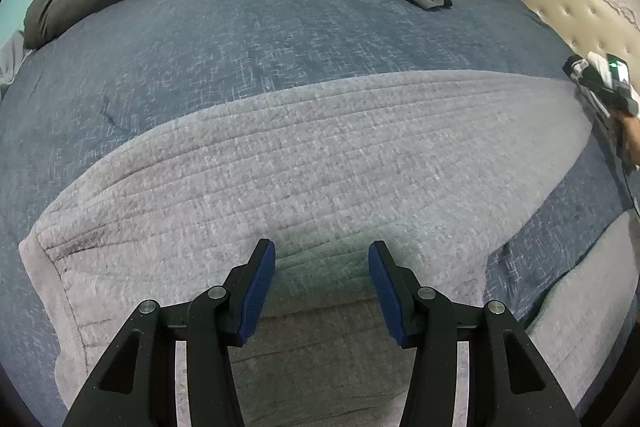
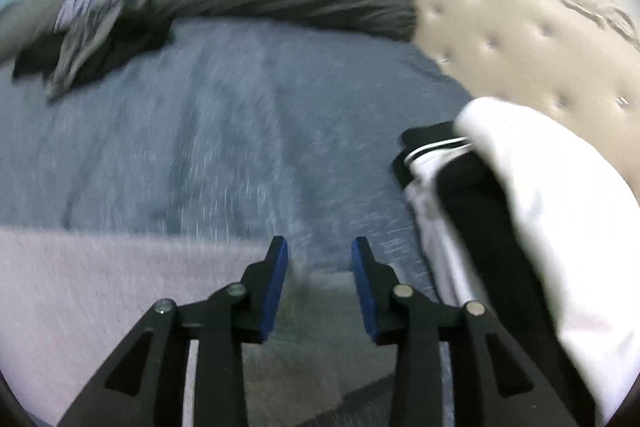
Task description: Fold clothes
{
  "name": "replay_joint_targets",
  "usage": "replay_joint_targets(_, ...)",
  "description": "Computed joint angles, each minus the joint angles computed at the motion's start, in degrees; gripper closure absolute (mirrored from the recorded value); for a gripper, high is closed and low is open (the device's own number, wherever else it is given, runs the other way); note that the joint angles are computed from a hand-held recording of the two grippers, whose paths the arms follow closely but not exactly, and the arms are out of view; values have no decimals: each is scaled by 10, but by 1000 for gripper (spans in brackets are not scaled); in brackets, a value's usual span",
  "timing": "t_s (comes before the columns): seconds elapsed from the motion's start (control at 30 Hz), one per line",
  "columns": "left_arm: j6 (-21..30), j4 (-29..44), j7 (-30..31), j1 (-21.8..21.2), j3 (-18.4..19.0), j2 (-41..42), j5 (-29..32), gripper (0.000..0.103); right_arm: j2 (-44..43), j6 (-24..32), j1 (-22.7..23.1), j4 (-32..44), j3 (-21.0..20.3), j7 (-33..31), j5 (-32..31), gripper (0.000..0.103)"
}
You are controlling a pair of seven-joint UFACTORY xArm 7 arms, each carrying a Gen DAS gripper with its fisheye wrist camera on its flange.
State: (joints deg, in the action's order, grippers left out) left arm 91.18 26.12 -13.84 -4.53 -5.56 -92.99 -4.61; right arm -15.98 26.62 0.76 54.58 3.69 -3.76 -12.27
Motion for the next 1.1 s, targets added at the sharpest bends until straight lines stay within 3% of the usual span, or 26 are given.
replay_joint_targets(0.13,-1,0,-9,5,1,-5,-2,50,-44,0,24,-14,-13,-19,53,70)
replay_joint_targets(0.2,-4,5,-11,2,-2,-4,-6,50,-78,43,82,-21,-36,-64,141,70)
replay_joint_targets(0.3,-7,11,-12,-3,-6,6,-13,50,-115,108,136,-32,-33,-89,221,70)
replay_joint_targets(0.43,-21,12,-25,-7,-19,18,-24,50,-145,175,199,-40,0,-88,295,70)
replay_joint_targets(0.57,-26,4,-33,-22,-45,27,-26,50,-158,200,252,-45,41,-64,343,70)
replay_joint_targets(0.7,-7,-9,-40,-44,-58,20,-27,50,-152,198,304,-56,91,-50,348,70)
replay_joint_targets(0.9,9,-23,-60,-52,-52,-12,-28,50,-114,193,329,-66,138,14,303,70)
replay_joint_targets(1.1,20,-3,-53,-47,-39,-20,-13,50,-116,185,344,-65,118,50,309,70)
